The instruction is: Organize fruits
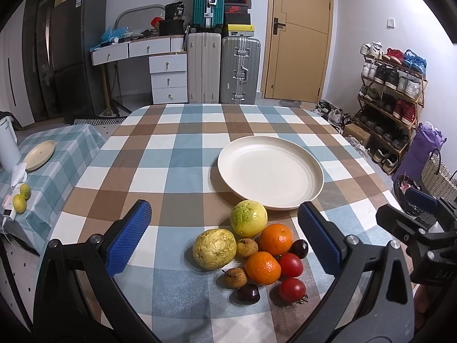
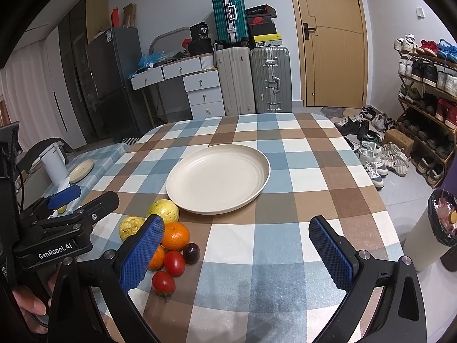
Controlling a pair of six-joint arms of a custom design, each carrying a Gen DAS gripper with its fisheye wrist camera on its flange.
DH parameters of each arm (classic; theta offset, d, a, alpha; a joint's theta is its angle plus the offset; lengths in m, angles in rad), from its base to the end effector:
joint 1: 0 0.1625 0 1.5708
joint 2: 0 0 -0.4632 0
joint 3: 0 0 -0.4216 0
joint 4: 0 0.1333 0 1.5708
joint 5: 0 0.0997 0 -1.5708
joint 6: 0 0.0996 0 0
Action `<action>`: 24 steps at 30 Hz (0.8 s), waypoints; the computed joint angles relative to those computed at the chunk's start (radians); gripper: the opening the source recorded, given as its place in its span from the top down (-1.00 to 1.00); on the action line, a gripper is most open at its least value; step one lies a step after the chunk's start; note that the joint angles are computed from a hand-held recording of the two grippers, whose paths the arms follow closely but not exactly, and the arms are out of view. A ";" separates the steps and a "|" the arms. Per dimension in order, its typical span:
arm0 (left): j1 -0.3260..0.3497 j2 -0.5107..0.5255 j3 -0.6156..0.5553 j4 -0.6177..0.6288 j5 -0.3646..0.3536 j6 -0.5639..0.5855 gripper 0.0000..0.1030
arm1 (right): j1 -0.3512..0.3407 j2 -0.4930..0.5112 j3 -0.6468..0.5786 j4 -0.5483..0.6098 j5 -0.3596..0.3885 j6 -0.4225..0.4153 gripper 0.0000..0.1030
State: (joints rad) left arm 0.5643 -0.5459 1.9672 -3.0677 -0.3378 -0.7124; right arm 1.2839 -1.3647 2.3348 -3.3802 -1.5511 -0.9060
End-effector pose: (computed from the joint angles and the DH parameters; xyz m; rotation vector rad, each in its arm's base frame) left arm -0.3521 -0.4918 -0.0393 0.2530 2.0936 -1.1836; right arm -0.0043 -0.4927 0.2758 0.7794 -2.4004 0.9455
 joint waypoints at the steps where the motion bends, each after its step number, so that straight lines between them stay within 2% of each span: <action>1: 0.000 -0.004 0.005 -0.002 0.000 -0.001 -0.98 | 0.000 0.000 0.000 0.001 0.000 0.001 -1.00; 11: 0.000 -0.009 0.007 0.011 -0.001 -0.015 -0.98 | 0.001 -0.003 0.000 0.003 0.001 0.000 -1.00; 17: 0.006 -0.062 0.022 0.202 0.023 -0.191 -0.98 | 0.002 -0.009 -0.003 0.019 0.020 -0.009 -1.00; 24: 0.041 -0.171 0.074 0.337 0.001 -0.363 -0.98 | -0.008 -0.027 -0.024 0.176 0.110 -0.008 -1.00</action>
State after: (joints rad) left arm 0.6051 -0.7173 2.0409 -2.7309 -0.3364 -1.0751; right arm 1.2762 -1.3919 2.3105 -3.2038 -1.4415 -0.9145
